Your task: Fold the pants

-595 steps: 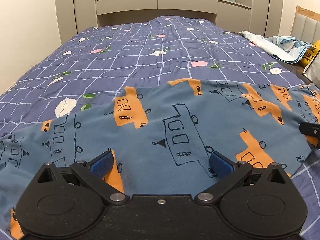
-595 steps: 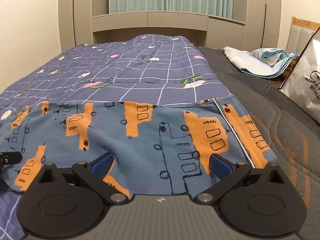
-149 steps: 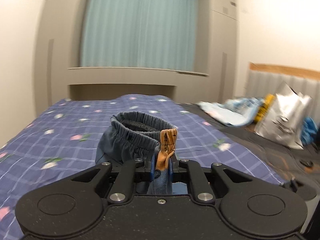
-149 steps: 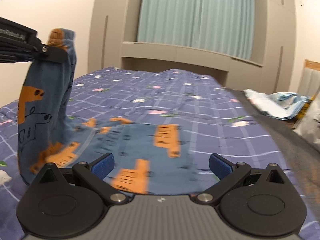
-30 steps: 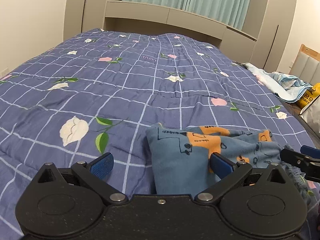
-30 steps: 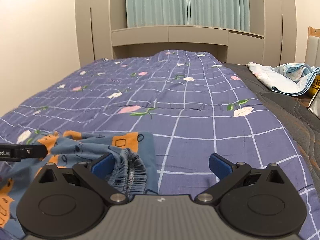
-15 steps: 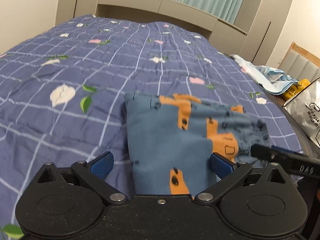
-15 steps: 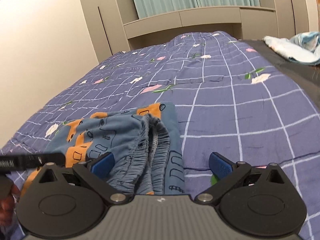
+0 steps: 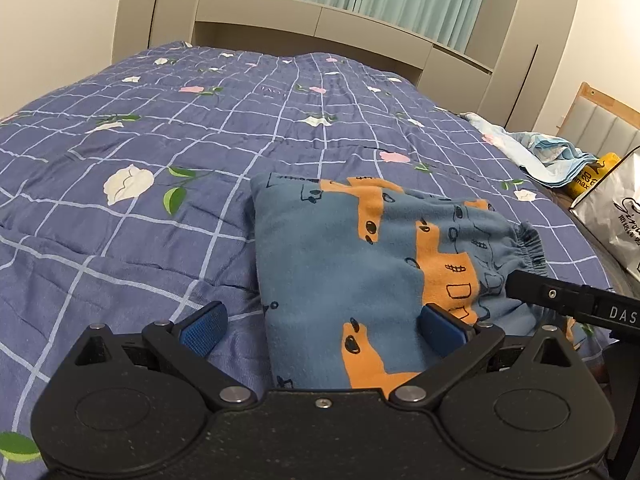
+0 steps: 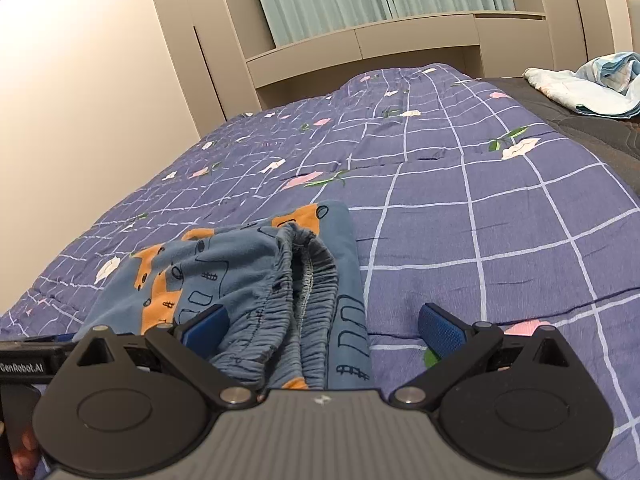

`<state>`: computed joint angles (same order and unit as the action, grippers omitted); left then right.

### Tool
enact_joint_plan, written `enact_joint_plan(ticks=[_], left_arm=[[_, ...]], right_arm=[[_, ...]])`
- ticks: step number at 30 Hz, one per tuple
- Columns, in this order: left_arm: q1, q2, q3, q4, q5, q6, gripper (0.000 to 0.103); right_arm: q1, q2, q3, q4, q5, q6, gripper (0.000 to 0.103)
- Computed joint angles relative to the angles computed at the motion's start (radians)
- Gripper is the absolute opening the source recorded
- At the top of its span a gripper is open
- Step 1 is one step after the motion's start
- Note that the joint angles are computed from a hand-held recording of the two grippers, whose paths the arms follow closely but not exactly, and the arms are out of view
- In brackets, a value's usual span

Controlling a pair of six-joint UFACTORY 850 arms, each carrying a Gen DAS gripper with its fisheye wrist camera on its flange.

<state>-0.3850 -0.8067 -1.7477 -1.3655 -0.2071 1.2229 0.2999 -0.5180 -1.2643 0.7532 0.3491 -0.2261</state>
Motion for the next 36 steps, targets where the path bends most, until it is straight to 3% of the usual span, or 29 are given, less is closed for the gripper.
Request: enact_joint_plan(ticks=[4,7,11,17,19,21,23,25,26,27,30,31,32,36], left_arm=[[0.004,0.0,0.005,-0.053,-0.01,0.044,0.103],[0.008,0.003,0.012,-0.111,-0.02,0.096,0.103],[0.013,0.006,0.017,-0.123,-0.035,0.102,0.103],[0.032,0.025,0.026,-0.034,-0.081,-0.06,0.102],[0.04,0.036,0.044,-0.096,-0.09,-0.052,0.094],[0.04,0.038,0.043,-0.063,-0.079,-0.096,0.082],[0.042,0.036,0.035,-0.025,-0.083,-0.129,0.078],[0.048,0.031,0.022,-0.003,-0.118,-0.161,0.064],[0.052,0.025,0.01,0.015,-0.149,-0.183,0.052],[0.052,0.022,0.003,0.036,-0.164,-0.204,0.05],[0.041,0.022,-0.009,0.129,-0.143,-0.271,0.043],[0.04,0.023,-0.009,0.13,-0.14,-0.273,0.041],[0.036,0.026,-0.009,0.135,-0.132,-0.272,0.036],[0.015,0.035,-0.017,0.165,-0.081,-0.238,0.019]], right_arm=[[0.002,0.009,0.019,-0.062,0.023,0.069,0.103],[-0.007,0.026,0.057,-0.284,0.049,0.297,0.101],[-0.013,0.037,0.077,-0.352,0.065,0.401,0.085],[-0.013,0.04,0.089,-0.403,0.077,0.478,0.065],[-0.011,0.041,0.093,-0.408,0.085,0.494,0.061],[-0.008,0.042,0.097,-0.398,0.096,0.5,0.057],[0.0,0.043,0.098,-0.359,0.102,0.474,0.051],[0.01,0.044,0.093,-0.301,0.099,0.419,0.047],[0.016,0.045,0.092,-0.273,0.1,0.4,0.043],[0.02,0.047,0.093,-0.251,0.106,0.385,0.042],[0.032,0.055,0.1,-0.193,0.13,0.356,0.037],[0.036,0.059,0.105,-0.175,0.14,0.351,0.028],[0.041,0.064,0.11,-0.159,0.15,0.344,0.026],[0.064,0.085,0.12,-0.064,0.184,0.245,0.024]])
